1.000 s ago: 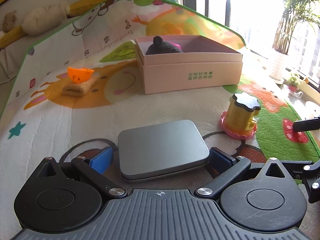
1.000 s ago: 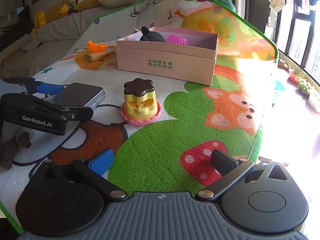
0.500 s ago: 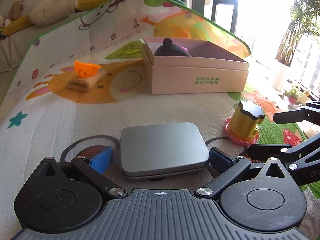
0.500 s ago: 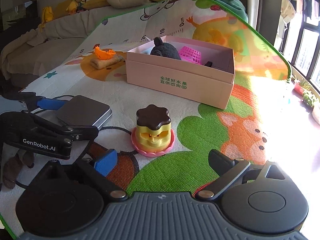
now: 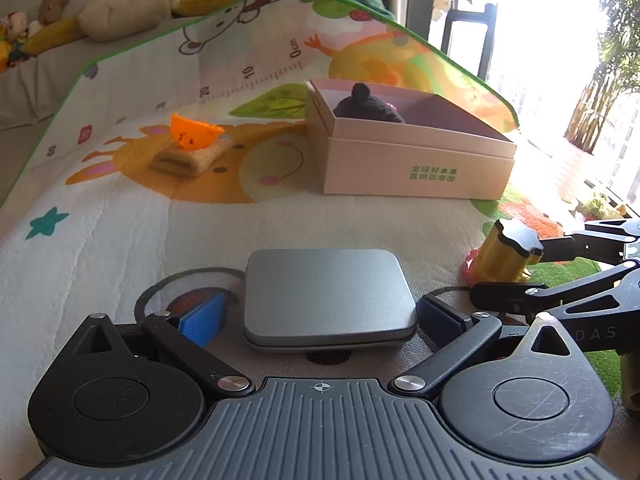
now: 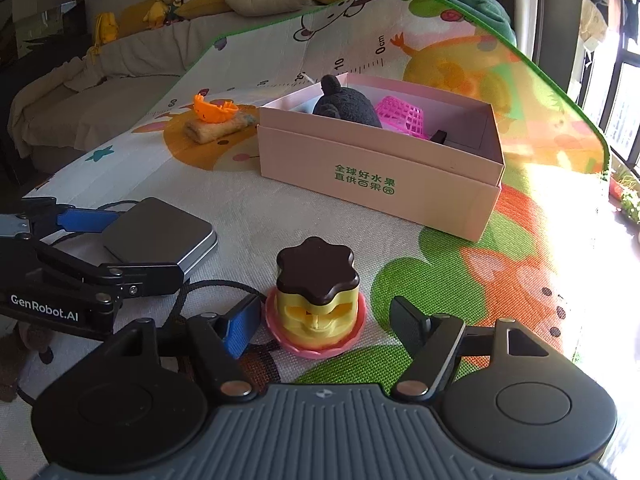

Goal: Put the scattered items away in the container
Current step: 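Lift pudding toy with right tool while left tool lifts grey tin, then carry pudding toy with right tool while left tool carries tin toward box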

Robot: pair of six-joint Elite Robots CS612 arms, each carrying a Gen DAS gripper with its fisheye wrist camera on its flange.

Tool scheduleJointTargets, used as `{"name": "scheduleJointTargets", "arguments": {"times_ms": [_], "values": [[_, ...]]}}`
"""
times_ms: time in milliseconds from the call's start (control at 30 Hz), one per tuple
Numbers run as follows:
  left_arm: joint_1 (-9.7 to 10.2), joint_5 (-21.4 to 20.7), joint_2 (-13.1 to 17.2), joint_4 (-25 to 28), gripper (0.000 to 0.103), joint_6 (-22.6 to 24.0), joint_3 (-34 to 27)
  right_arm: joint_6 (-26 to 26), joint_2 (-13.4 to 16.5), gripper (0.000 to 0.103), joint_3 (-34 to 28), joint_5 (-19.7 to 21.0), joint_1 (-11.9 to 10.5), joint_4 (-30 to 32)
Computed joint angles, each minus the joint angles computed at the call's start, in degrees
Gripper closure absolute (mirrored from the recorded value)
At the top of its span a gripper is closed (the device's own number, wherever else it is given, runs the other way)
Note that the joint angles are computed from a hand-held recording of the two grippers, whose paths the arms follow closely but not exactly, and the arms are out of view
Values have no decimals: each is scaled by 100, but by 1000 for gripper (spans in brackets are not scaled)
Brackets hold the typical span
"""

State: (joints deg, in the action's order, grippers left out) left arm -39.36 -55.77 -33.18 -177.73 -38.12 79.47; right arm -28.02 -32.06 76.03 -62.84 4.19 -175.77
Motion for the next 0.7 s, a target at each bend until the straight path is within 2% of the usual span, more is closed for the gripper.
{"name": "scheduleJointTargets", "arguments": {"times_ms": [133, 233, 533, 633, 700], "values": [[-1, -1, -1, 3, 0, -1, 0, -134, -35, 47, 17, 126, -4, 139], [-1, 3, -3, 8, 0, 4, 2, -142, -91, 47, 170, 104, -32, -20], [-11, 54, -3, 151, 0, 42, -27, 289, -306, 47, 805, 11, -246, -683], [-21, 86, -1, 445, 0, 149, -122, 329, -295, 47, 938, -47, -247, -1072], [-20, 74, 18, 559, 0, 289, -195, 371, -288, 44, 925, -119, -230, -1109]]}}
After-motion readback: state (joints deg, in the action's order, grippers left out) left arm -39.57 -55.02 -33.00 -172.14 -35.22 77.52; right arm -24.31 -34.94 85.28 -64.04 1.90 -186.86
